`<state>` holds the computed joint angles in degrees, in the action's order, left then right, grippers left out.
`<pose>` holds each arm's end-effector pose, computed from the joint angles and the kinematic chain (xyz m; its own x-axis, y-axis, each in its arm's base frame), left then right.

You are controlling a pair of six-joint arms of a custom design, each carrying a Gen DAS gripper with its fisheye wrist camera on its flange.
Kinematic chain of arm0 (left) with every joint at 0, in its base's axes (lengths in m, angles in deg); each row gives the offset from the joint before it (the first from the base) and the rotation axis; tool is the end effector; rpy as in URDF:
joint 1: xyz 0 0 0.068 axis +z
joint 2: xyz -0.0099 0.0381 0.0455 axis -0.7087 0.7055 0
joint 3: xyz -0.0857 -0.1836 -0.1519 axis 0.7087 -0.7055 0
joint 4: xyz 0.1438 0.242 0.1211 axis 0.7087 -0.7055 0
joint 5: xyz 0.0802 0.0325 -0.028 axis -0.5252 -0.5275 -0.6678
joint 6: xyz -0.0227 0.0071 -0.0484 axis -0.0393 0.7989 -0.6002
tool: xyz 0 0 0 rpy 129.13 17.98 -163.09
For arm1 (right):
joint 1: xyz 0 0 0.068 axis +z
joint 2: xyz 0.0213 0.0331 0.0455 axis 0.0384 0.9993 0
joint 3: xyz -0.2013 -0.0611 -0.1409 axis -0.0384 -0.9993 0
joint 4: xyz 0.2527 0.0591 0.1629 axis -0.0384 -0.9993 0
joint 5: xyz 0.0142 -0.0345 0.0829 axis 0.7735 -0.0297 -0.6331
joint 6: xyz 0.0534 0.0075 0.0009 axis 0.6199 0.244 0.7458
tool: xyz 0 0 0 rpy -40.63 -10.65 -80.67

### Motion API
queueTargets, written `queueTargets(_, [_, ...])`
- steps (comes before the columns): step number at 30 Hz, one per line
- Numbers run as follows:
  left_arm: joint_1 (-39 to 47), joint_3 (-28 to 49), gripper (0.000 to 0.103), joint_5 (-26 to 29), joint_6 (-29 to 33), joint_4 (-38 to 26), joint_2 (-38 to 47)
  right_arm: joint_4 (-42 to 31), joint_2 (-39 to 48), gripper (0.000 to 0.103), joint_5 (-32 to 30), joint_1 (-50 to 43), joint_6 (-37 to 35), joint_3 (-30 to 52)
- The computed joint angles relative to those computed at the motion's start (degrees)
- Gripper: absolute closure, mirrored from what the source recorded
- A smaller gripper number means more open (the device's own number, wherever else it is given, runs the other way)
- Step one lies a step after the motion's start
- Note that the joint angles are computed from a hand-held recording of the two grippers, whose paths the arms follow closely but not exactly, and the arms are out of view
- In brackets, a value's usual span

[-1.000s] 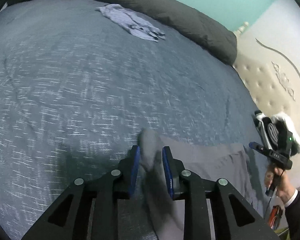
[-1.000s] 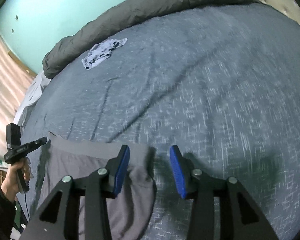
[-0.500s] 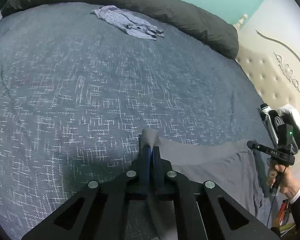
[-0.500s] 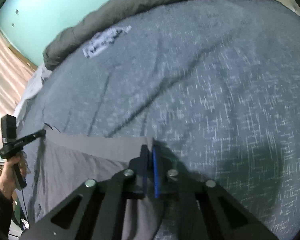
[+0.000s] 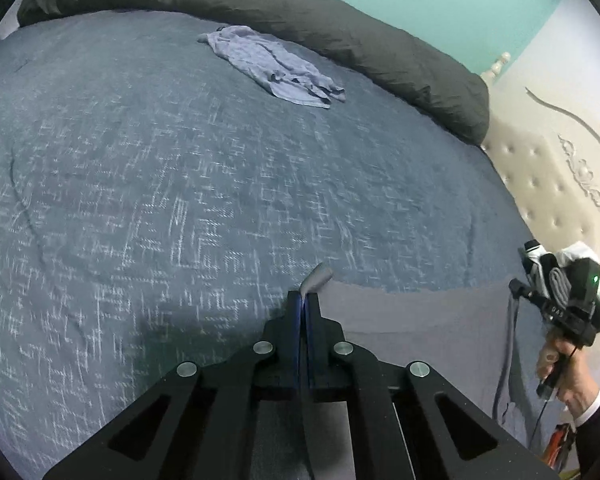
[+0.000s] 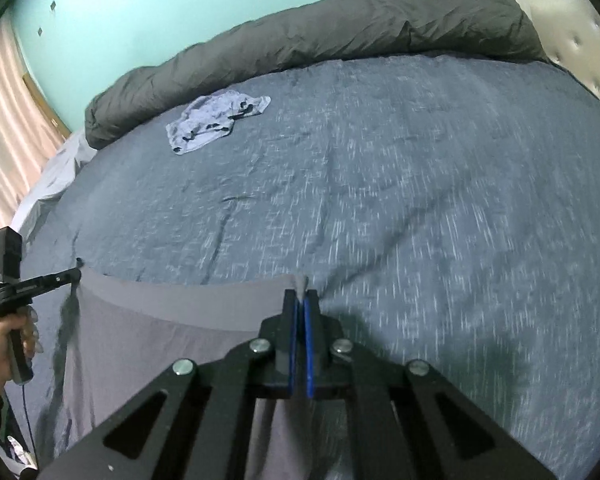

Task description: Fold clothes

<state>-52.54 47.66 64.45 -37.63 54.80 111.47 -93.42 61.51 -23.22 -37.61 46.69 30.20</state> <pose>0.2307 -0.0469 0.0665 -0.8549 0.0534 -0.5160 0.3132 0.8462 -0.4312 0.1124 -0.0647 0.1323 -0.7970 -0.0059 -0.6040 -0.2117 0.9393 0.2701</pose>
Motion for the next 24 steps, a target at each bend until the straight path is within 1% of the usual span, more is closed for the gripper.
queueTargets(2, [0.0, 1.1, 0.101, -0.2, 0.1, 0.5, 2.1, 4.3, 0.5, 0.101, 2.2, 4.6, 5.4, -0.1])
queueTargets(5, [-0.2, 2.7, 0.101, -0.4, -0.5, 2.3, 5.6, 10.6, 3.3, 0.101, 5.0, 9.5, 10.8, -0.1])
queueTargets(9, [-0.9, 4.5, 0.101, -1.0, -1.1, 4.6, 9.9, 16.8, 8.4, 0.101, 7.7, 12.5, 14.1, 0.1])
queueTargets(12, [-1.3, 5.5, 0.101, -1.4, -1.3, 5.7, 12.4, 20.7, 14.4, 0.1, 9.0, 14.3, 15.9, 0.6])
queueTargets(13, [-1.5, 5.8, 0.101, -1.6, -1.4, 6.0, 13.2, 21.8, 17.0, 0.1, 9.2, 14.7, 16.2, 0.9])
queueTargets(15, [-2.0, 6.4, 0.101, -1.7, -1.3, 6.3, 14.5, 23.1, 19.0, 0.098, 10.0, 14.5, 16.8, 0.8])
queueTargets(16, [-2.0, 6.5, 0.099, -1.9, -1.3, 6.5, 14.8, 22.9, 19.5, 0.094, 8.9, 13.3, 16.8, 1.0])
queueTargets(17, [-1.7, 6.6, 0.099, -1.6, -1.5, 6.6, 15.0, 22.8, 21.0, 0.089, 7.1, 11.1, 16.6, 1.7])
queueTargets(18, [-1.2, 6.5, 0.098, -1.2, -1.7, 6.6, 15.0, 22.2, 21.9, 0.074, 5.2, 8.7, 15.9, 2.3])
queueTargets(19, [-0.6, 6.4, 0.097, -0.6, -1.7, 6.5, 14.6, 20.6, 21.6, 0.063, 3.1, 5.4, 14.3, 2.8])
queueTargets(21, [1.1, 5.2, 0.094, 0.7, -1.3, 5.5, 12.0, 17.1, 21.8, 0.056, -0.9, -1.1, 10.6, 4.3])
queueTargets(22, [2.1, 4.5, 0.091, 1.3, -1.0, 4.7, 10.2, 14.2, 22.4, 0.056, -2.9, -4.6, 7.6, 5.1])
queueTargets(23, [3.4, 3.5, 0.088, 2.3, -0.4, 3.6, 7.9, 9.8, 24.0, 0.056, -5.2, -9.6, 2.3, 6.3])
queueTargets(24, [4.9, 2.1, 0.085, 3.5, 0.5, 1.9, 4.8, 4.3, 26.4, 0.056, -6.8, -15.2, -4.9, 7.7])
